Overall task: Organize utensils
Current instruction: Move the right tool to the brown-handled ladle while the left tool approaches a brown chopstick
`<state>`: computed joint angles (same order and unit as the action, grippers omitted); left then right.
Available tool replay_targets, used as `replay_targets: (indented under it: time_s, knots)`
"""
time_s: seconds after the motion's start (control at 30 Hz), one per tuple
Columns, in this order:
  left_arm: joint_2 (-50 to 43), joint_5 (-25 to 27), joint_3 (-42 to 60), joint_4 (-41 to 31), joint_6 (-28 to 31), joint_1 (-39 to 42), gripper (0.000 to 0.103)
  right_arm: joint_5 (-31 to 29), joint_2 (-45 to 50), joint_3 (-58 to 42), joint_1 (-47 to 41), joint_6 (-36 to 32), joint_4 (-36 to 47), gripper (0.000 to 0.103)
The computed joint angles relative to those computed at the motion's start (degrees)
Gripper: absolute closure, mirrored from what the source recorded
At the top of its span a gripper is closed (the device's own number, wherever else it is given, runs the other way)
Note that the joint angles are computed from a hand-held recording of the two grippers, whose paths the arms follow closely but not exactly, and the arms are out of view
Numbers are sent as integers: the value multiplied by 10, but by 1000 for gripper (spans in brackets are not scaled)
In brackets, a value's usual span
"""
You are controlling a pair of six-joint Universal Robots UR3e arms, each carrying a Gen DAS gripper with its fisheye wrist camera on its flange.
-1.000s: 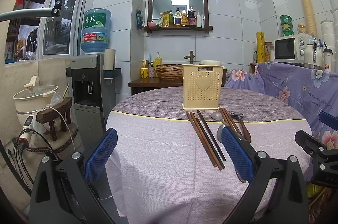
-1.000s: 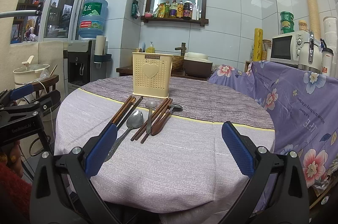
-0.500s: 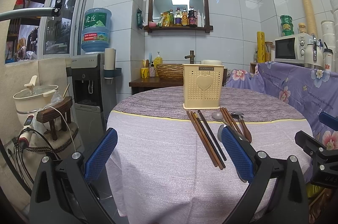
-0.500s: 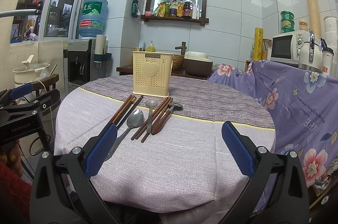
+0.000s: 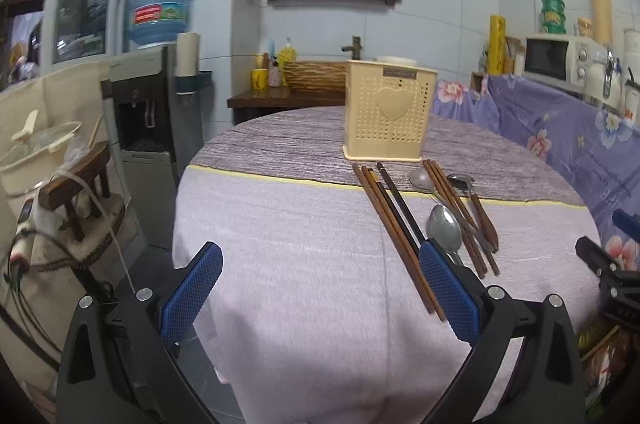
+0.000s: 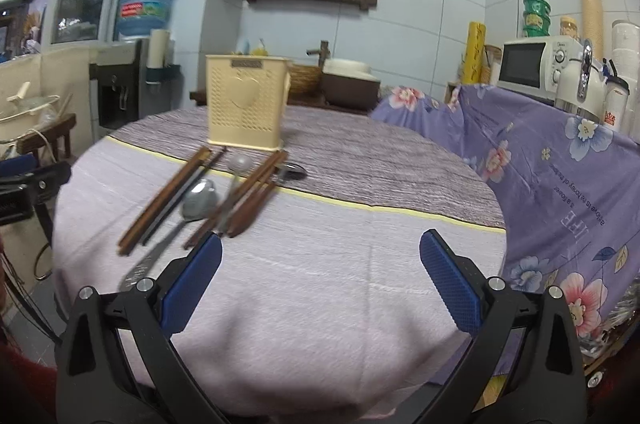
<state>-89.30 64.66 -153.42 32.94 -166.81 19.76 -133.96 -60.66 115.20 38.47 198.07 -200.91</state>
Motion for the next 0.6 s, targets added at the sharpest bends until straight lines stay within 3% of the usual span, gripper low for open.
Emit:
replay_targets:
  time_s: [0.07,0.13,0.3,0.6]
  knots:
    - [-30,49,84,-76,10,-48,6,49,-20,-6,-44,7,50,6]
    - [-65,59,174,-176,20,-76,11,105,-29,-30,-88,6,102,6]
    - [-150,110,363,-370,9,-127,32,221,-5,-153,-158,-13,236,6]
    - [-224,149,506,-487,-2,-164,43,298,123,-453,-192,-17,498,6]
